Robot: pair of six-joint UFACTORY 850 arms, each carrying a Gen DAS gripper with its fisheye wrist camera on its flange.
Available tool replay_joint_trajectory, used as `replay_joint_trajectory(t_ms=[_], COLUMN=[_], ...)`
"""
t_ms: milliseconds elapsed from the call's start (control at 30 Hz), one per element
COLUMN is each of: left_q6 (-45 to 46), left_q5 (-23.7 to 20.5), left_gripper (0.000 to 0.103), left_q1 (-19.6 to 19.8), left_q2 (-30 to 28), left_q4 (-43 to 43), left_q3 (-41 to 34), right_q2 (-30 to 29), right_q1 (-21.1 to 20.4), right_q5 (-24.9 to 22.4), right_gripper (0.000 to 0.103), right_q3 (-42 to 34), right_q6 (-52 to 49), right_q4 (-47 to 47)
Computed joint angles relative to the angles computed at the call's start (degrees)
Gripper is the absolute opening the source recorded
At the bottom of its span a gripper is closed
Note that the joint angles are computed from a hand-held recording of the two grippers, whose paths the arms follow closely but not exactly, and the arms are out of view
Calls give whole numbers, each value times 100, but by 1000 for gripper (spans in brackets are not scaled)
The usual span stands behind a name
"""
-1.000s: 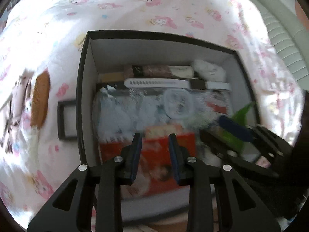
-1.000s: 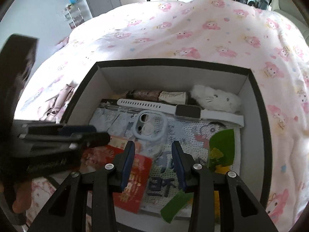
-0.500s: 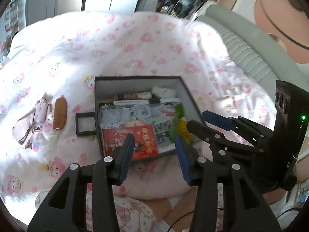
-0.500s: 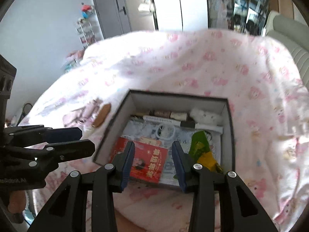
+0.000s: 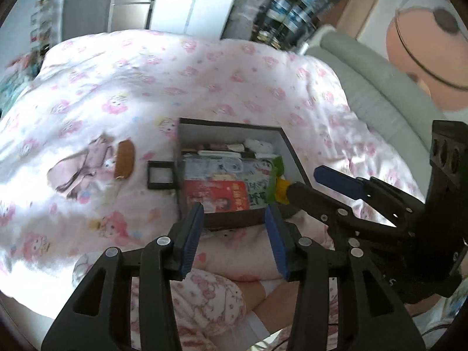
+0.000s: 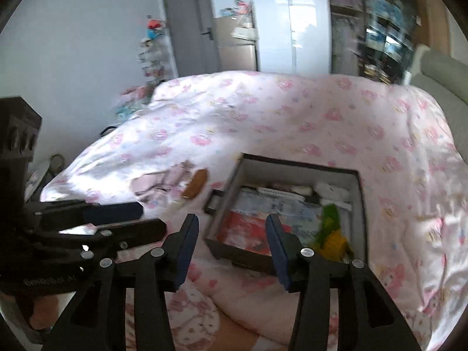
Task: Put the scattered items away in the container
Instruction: 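Withdraw the left gripper from the box toward the beige cloth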
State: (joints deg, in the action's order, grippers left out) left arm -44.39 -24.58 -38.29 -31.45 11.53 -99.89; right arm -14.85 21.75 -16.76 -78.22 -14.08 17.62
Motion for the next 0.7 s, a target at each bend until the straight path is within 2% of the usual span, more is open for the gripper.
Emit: replay_joint_trajectory(t_ms=[67,167,233,300,400,567,700], left_q6=[-432,-896,-1145,-1159,-1331,-647,185], left_q5=[255,411,467,551,610,895,1080], left_gripper=[45,45,45,45,45,45,45], left_q1=[67,208,303,444,649,1056,1336], left_q2=[328,699,880,1010,1165,1222,1088], left_q4=[281,559,678,558,626,-170,-1132], left_q3=[484,1060,1369,1624,1967,2374,2506], right_q2=[-77,-390,-604,-871,-1357,-2056,-2707], right_q1=[111,264,382,461,624,821,933], right_q5=[-21,-266,-351,-561,-808,-1168,-1505], right_gripper=[44,44,44,43,43,43,44], right_q3=[-127,-480,-684,-938,-1448,-2275,-3087], right_q6=[-411,-1217,-1215,-1585,-1548,-1147,-533], right_q4=[310,1280,1313,1762,1762,1389,780])
